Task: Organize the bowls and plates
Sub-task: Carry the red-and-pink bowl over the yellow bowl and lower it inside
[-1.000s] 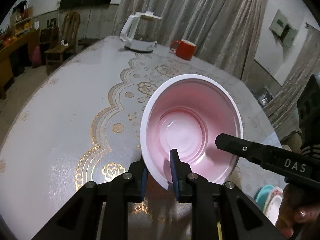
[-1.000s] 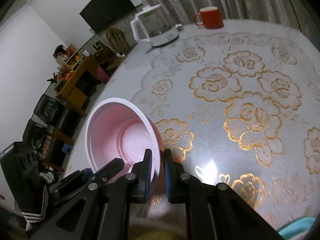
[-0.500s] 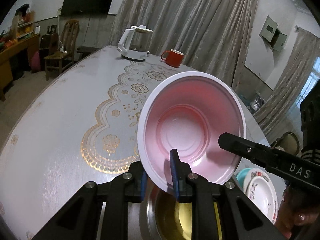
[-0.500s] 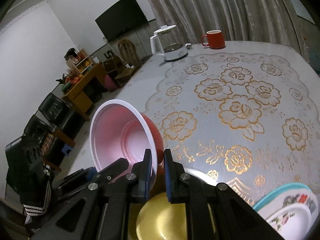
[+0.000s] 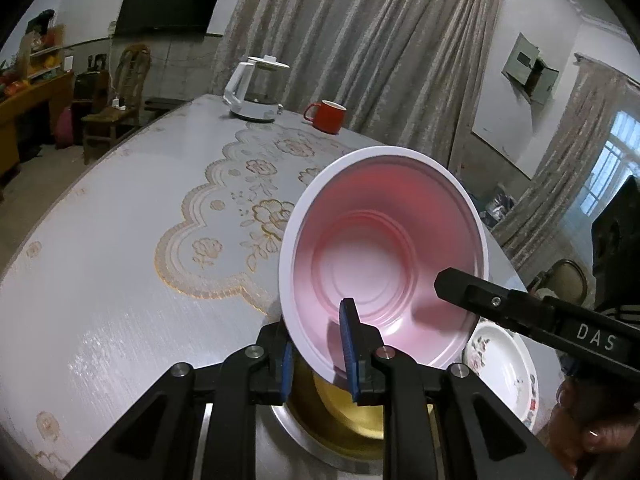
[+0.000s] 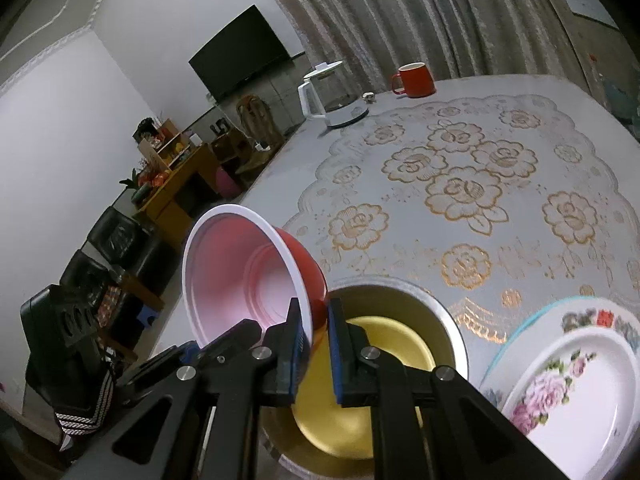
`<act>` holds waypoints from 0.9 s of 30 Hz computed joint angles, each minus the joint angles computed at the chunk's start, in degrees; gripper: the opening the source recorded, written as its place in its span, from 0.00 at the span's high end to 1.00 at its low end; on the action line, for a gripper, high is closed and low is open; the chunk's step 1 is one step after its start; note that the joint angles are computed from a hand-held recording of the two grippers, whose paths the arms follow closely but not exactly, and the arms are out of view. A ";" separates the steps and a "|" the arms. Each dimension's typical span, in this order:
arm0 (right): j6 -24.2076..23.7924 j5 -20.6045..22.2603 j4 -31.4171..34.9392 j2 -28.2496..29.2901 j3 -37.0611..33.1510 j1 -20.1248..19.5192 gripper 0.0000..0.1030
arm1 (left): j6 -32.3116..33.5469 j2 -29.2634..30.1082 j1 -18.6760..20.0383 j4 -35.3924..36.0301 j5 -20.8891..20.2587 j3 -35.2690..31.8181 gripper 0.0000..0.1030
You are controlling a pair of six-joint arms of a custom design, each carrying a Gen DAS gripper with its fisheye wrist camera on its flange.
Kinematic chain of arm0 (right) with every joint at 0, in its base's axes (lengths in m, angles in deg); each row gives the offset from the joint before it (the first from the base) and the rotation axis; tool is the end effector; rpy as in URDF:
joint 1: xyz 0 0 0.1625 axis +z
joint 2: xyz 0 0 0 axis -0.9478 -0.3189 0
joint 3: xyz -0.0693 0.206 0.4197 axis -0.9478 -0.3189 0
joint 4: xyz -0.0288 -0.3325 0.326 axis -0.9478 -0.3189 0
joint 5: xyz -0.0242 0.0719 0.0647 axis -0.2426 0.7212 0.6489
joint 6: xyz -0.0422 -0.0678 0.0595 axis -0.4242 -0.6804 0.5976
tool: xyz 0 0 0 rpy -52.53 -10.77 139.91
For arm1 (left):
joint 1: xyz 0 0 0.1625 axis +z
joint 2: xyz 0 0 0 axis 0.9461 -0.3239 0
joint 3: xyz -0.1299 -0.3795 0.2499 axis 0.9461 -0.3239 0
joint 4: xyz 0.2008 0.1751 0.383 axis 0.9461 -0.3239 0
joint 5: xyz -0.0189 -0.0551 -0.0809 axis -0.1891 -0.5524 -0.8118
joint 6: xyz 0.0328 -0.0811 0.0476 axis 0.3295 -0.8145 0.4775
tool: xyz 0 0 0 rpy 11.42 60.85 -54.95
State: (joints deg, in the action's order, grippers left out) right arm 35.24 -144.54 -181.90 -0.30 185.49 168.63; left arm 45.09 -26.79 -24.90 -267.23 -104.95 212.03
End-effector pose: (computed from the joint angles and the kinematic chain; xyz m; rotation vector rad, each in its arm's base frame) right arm 0.2067 -0.6087 0.2119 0.5158 -2.8530 0.9687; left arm -0.2480 -0.5435 0.1427 0.3937 2.5667 -1.0217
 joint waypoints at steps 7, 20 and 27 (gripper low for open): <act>0.74 0.00 -2.10 -1.68 2.94 -0.92 0.89 | 0.16 0.47 -1.07 0.61 -0.30 0.99 0.80; 1.74 0.15 -3.68 -3.83 6.41 -2.68 0.89 | 0.50 1.90 -2.52 1.81 0.62 1.70 0.80; 1.75 -0.27 -3.49 -3.93 7.55 -3.36 0.89 | 2.50 2.49 -4.00 1.38 3.95 2.41 0.80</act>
